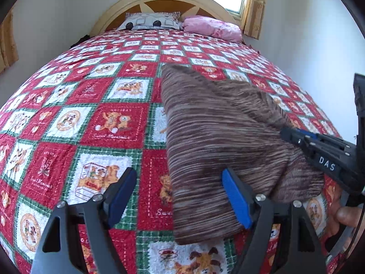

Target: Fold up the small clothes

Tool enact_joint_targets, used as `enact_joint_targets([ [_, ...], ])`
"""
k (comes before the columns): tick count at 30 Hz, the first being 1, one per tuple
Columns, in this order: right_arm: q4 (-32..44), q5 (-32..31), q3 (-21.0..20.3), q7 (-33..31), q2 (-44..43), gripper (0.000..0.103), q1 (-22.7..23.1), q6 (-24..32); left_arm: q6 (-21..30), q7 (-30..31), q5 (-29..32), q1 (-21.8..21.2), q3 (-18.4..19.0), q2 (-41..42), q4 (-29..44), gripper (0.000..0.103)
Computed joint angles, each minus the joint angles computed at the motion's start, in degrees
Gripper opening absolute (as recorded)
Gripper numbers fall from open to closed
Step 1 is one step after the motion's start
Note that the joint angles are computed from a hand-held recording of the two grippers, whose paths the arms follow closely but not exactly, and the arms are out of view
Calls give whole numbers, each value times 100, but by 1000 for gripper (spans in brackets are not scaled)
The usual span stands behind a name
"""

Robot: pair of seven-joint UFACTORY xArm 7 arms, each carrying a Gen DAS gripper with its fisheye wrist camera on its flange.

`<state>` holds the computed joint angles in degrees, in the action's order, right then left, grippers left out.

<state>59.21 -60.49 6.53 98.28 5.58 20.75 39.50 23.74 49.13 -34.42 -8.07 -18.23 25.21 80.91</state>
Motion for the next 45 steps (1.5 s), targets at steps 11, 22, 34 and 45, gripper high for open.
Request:
enact_joint_targets([
  [11, -1047, -724, 87, 1691, -864, 22, -292, -912, 70, -448, 352, 70, 100, 22, 106, 84],
  [22, -564, -135, 489, 223, -304, 22, 0, -1045, 428, -1307, 1160, -501, 599, 452, 683, 86],
  [34, -1370, -224, 515, 571, -1234, 23, -329, -1713, 577, -471, 670, 225, 13, 419, 907, 93],
  [45, -238, -671, 62, 1212, -201, 74, -925, -1576, 2999, -2260, 1265, -735, 411, 2895, 5023, 77],
])
